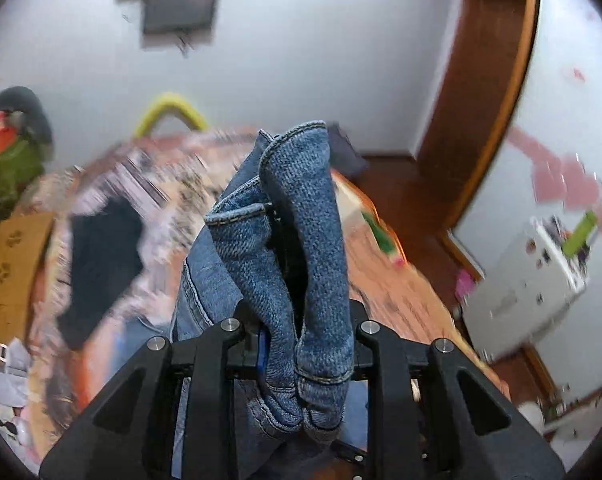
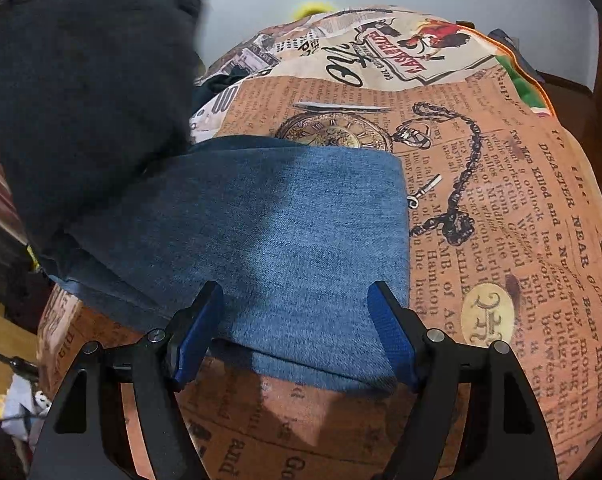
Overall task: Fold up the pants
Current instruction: 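Fold the held waist over the stack with the left gripper and release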
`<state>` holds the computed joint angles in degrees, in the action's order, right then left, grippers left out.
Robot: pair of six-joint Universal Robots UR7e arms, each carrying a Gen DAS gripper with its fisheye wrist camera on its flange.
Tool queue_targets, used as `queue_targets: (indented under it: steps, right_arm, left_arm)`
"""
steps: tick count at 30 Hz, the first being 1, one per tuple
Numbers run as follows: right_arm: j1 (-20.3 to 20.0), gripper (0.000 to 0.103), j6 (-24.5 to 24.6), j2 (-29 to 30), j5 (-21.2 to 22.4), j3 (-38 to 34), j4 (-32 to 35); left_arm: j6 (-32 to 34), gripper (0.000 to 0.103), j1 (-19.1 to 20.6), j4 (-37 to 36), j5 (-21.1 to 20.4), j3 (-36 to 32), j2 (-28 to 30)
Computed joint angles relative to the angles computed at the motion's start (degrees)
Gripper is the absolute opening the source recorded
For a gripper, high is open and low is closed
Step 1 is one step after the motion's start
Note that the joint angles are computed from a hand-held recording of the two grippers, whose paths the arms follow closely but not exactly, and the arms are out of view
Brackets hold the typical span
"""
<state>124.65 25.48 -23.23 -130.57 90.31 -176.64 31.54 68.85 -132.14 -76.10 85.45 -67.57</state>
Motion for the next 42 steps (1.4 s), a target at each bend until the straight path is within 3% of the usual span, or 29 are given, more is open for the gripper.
queue_targets:
  steps: [8,9,11,12,13,18,23,28,33,38,40,42]
  right_arm:
    - [1.31,0.071,4.26,-3.57,0.65,7.16,-5.73]
    - [1.41,0.071,4.74,-3.79,0.58,7.65,-5.76]
    - [1.65,0.071,5.66,-4.27,0.58,8.77,-6.18]
    - [1.74,0.071,6.05,-4.46,0.67,9.22,-6.44]
    - [1.87,0.071,6.52,-4.62,0.83,9.71,-6.9]
    - [1.92,0.071,7.03,-4.17,1.76,9.23,-7.28]
    - [1.6,0.071,6.06,-3.18,2.97,7.23,-5.84]
    - [1.13,0.074,5.86,-2.08,3.92,4.71,-2.73]
    - [0.63,0.074,5.65,-1.25,4.37,2.53,0.12]
    - [0.46,0.074,4.96,-0.47,3.26,-0.21,3.62]
    - [0.43,0.074,4.83,-0.18,2.85,-0.98,4.29]
    - [0.4,0.074,4.91,0.13,2.49,-1.7,4.84]
  left_arm:
    - [-0.63,0.028,-0.73,9.55,4.55,3.64,1.64]
    - [-0.86,0.034,-0.92,11.25,5.04,3.63,1.78]
    - [-1.94,0.057,-0.67,15.23,2.53,3.13,1.46]
    - [-2.42,0.073,-0.56,15.83,1.91,3.62,0.78]
    - [-2.87,0.081,-0.45,16.09,1.29,4.2,0.05]
    - [-0.22,0.09,-0.39,12.28,0.23,4.09,-1.57]
    - [5.26,0.095,0.88,2.37,6.53,0.98,0.6]
    - [10.27,0.099,3.62,0.52,11.8,-7.67,6.67]
    - [12.93,0.1,6.74,2.03,20.11,-19.38,16.96]
    - [17.31,0.1,9.31,2.29,29.42,-25.98,25.3]
    - [19.53,0.101,10.47,3.68,30.39,-27.35,26.7]
    - [19.71,0.101,11.48,4.7,27.63,-27.54,25.97]
